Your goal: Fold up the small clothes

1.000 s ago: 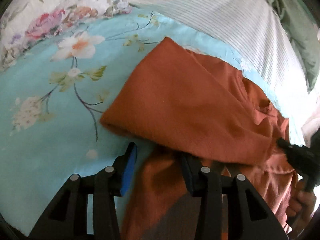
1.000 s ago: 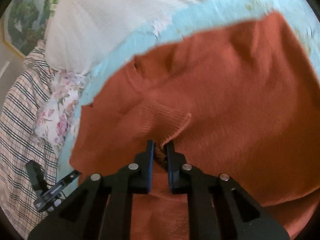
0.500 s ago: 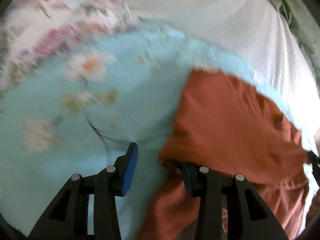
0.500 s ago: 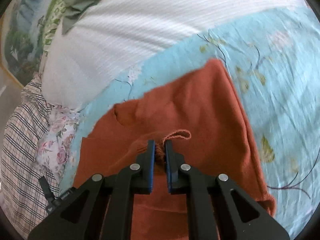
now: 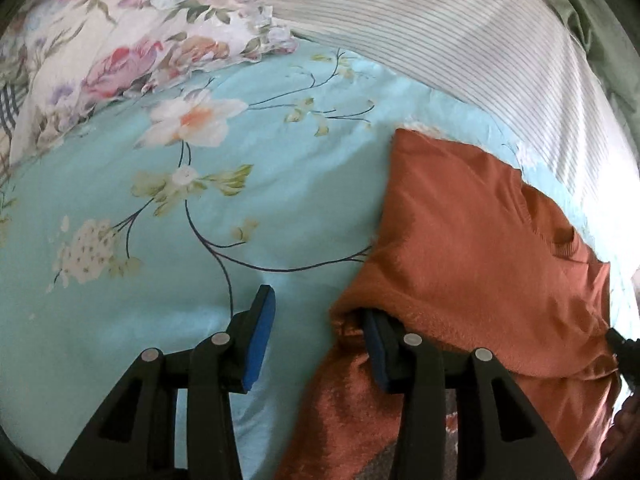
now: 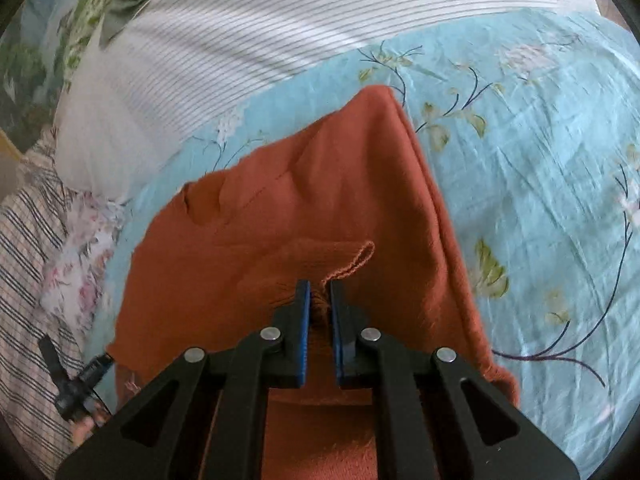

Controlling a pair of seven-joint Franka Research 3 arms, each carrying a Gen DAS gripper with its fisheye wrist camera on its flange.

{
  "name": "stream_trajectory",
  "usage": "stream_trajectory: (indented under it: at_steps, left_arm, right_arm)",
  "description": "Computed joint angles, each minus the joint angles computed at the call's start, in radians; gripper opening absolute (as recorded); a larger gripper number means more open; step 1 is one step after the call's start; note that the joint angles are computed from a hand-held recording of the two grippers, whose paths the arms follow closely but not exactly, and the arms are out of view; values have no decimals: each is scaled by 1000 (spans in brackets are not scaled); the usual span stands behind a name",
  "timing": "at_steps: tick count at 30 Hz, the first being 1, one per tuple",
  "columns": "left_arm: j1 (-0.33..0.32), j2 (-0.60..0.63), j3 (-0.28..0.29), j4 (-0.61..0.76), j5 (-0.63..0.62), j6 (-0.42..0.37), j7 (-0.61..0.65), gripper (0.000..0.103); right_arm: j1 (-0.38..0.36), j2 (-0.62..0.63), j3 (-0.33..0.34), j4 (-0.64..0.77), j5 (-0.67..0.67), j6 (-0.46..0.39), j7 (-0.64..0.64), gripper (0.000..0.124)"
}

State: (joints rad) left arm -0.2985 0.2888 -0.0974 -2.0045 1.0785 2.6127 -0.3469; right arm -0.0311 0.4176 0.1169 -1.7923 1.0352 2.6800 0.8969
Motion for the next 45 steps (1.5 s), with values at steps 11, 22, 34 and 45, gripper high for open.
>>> stream_trajectory:
  at_steps: [11, 22, 34, 45]
  left_arm:
    - [2, -2, -2, 3, -18, -9, 7, 45]
    - [7, -92, -26, -83, -57, -7, 59, 62]
    - [56, -304, -115, -367, 35, 217, -41, 71]
    - [54, -295, -141, -438, 104, 412, -51, 71]
  right_arm:
    - [6, -71, 40, -60, 53, 50, -100, 11]
    - [-23, -156, 5, -168, 28, 5, -3, 38]
    - [57, -421, -127, -487, 188, -41, -171, 62]
    - [92, -584, -201, -671, 183, -18, -221, 62]
